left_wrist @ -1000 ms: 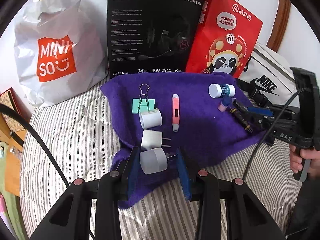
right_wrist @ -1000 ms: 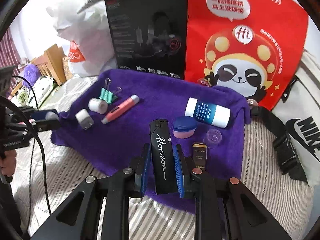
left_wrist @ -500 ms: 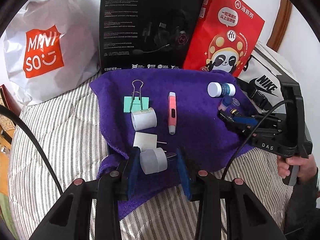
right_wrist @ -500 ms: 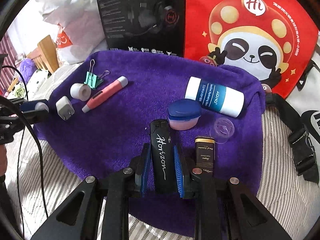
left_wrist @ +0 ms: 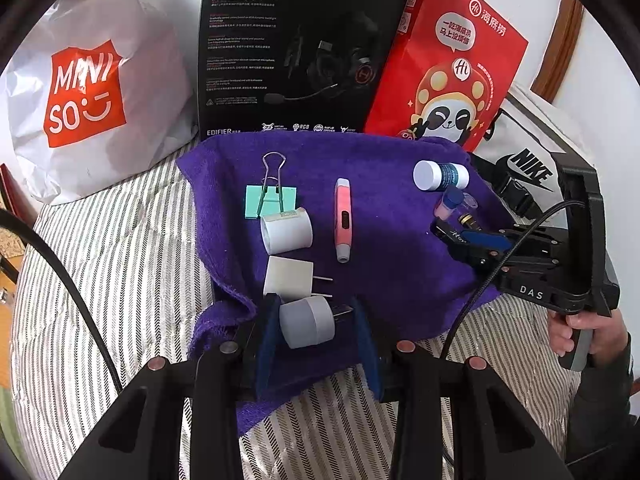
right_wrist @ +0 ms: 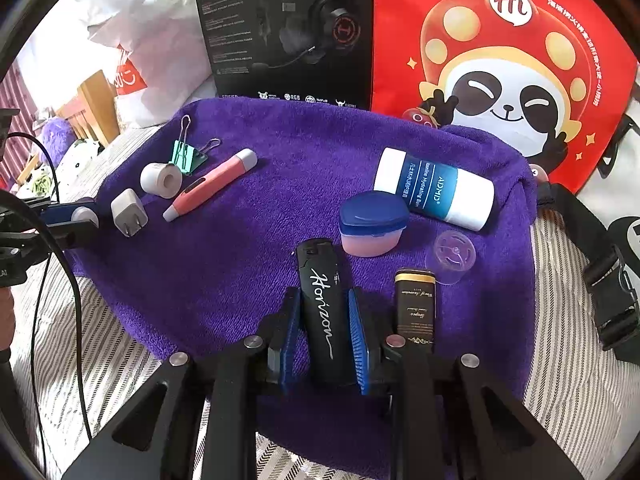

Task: Organize rigid objects
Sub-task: 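Lower the Horizon tube onto the towel and open the right tool while the left tool holds the cap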

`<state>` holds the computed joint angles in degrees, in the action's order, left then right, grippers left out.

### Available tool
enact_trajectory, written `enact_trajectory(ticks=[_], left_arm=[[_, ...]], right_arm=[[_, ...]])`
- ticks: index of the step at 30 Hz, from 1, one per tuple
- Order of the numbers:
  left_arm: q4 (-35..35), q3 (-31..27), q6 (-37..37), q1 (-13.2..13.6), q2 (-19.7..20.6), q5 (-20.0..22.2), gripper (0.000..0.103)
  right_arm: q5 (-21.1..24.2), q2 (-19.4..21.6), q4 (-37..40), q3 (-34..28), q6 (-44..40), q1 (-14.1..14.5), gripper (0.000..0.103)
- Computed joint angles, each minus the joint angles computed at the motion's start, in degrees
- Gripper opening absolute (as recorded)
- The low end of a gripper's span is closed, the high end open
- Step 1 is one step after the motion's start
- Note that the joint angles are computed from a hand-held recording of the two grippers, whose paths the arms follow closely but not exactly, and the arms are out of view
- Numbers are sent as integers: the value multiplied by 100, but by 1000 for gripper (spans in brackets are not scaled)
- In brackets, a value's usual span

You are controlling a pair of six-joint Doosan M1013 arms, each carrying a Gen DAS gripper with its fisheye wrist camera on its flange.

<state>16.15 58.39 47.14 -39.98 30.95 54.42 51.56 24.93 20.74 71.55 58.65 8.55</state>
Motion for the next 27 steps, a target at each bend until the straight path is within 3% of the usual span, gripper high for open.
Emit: enact_trajectory(ticks=[3, 7, 19, 27], left_arm=[[0, 7, -20, 0, -4, -13, 35], [-3, -22, -23, 2, 25, 22, 35], [-22, -234, 43, -3, 140, 225, 35], [20, -716, 254, -88, 391, 576, 35]], right_arm=[[-24, -23, 12, 31, 4, -3, 28], [80, -41, 264, 54, -107, -52, 40], [0, -191, 373, 207, -5, -209, 41], [-242, -348, 487, 349, -100, -306, 42]])
